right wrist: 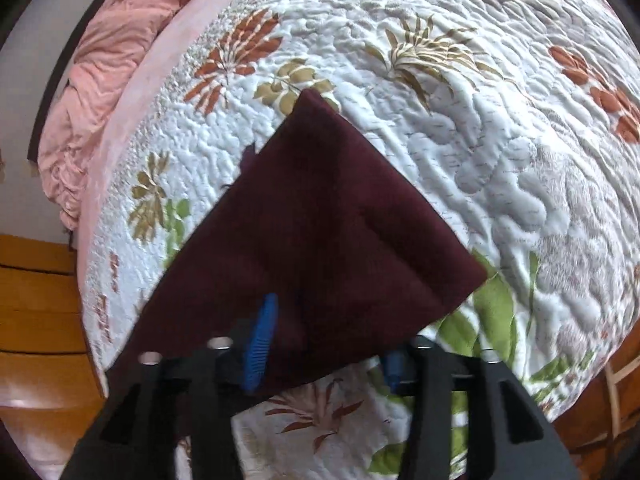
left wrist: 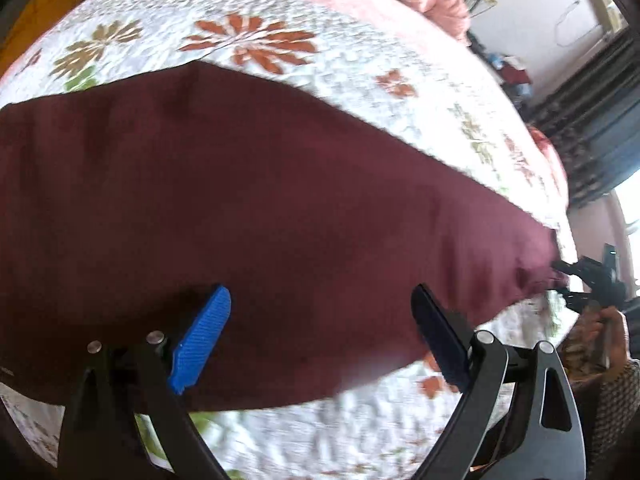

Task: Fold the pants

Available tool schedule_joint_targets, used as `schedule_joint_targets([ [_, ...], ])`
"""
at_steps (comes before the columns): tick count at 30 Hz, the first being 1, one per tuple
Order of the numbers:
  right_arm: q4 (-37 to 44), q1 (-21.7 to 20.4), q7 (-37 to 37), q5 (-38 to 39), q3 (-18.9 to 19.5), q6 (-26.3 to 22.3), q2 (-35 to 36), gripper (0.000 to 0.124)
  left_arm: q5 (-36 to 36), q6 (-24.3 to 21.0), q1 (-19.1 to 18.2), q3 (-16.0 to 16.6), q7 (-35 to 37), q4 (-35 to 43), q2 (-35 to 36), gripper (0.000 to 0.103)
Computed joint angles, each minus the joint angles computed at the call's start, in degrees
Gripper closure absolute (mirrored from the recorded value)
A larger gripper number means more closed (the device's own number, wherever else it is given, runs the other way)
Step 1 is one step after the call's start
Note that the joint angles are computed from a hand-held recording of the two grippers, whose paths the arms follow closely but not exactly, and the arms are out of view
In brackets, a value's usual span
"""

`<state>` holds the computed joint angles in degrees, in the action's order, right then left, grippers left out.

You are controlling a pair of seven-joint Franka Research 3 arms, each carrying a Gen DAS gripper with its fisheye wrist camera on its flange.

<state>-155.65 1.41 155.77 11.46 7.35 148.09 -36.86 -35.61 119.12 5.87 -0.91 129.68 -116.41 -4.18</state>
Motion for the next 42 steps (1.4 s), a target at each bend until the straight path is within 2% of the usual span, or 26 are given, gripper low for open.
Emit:
schedule_joint_targets([
  [2, -1.08, 2.94, -1.35, 3.66, -1.76, 4.11, 0.13, 0.052, -0.83, -1.47, -0.28, -0.15, 0.31, -0.28, -0.51, 0.012],
  [4, 0.32, 3.71, -3.13, 4.05, -1.81, 3.1, 1.96, 0.052, -0.27, -0.9, -0.67, -0.46, -0.17, -0.97, -0.77, 0.012],
  [6, 1.35, 2.16, -2.56, 2.18, -0.46, 1.02, 2.99, 0.061, 3.46, 0.51, -1.07, -1.08, -2.07, -1.49, 0.02, 0.012],
  [7, 1.11, 1.85, -2.05, 2.12, -0.4, 1.03, 3.04, 0.064, 3.17, 0.68, -1.07, -0.92, -1.44, -1.74, 0.54, 0.012],
  [10, -2.12, 0.99, 1.16, 3.73, -0.34, 4.82, 1.05, 0.078, 3.2, 1.92, -1.25, -1.07, -1.13, -2.56, -0.09, 0.012],
  [12, -1.66, 0.38, 0.33, 2.06, 0.05, 4.05, 1.39, 0.095, 3.0, 2.07, -1.37, -0.97, -1.55, -2.6, -0.05, 0.012],
  [14, -0.94, -0.52, 0.22, -0.16, 1.25, 3.86, 1.35, 0.105, 3.27, 2.01, -1.42, -0.94, -1.45, -2.75, -0.22, 0.012],
  [17, -0.48, -3.0, 3.23, -3.52, 4.03, 5.09, -0.11, 0.107, 4.35, 3.2, -1.74, -1.2, -0.6, -3.11, -0.21, 0.011],
  [19, 1.66, -4.92, 4.53, -7.36, 6.34, 3.54, -0.27, 0.107, 4.89, 3.57, -1.95, -1.23, 0.12, -3.49, -0.59, 0.011],
  [24, 14.26, -8.36, 5.01, -23.75, 13.56, -7.47, 3.82, 0.107, 4.39, 1.93, -1.94, -0.74, -0.44, -2.5, -0.46, 0.011],
  [27, 20.3, -7.55, 3.5, -31.49, 15.42, -9.1, 7.12, 0.107, 3.58, -0.52, -1.24, -0.36, -3.83, -0.19, 0.53, 0.011],
  [31, 27.36, -5.72, 3.18, -38.39, 16.82, -8.83, 13.23, 0.107, 4.4, 1.61, -0.11, -0.35, -8.47, 1.05, 1.28, 0.011],
  [38, 37.39, 0.41, 1.37, -41.92, 15.6, -7.7, 24.34, 0.107, 10.58, 8.78, 0.58, -0.42, -10.84, 1.74, 0.71, 0.011],
  [42, 42.39, 4.44, -0.24, -43.49, 14.79, -7.17, 30.14, 0.107, 12.98, 8.62, 1.3, 0.01, -13.48, 4.66, 1.71, 0.011],
])
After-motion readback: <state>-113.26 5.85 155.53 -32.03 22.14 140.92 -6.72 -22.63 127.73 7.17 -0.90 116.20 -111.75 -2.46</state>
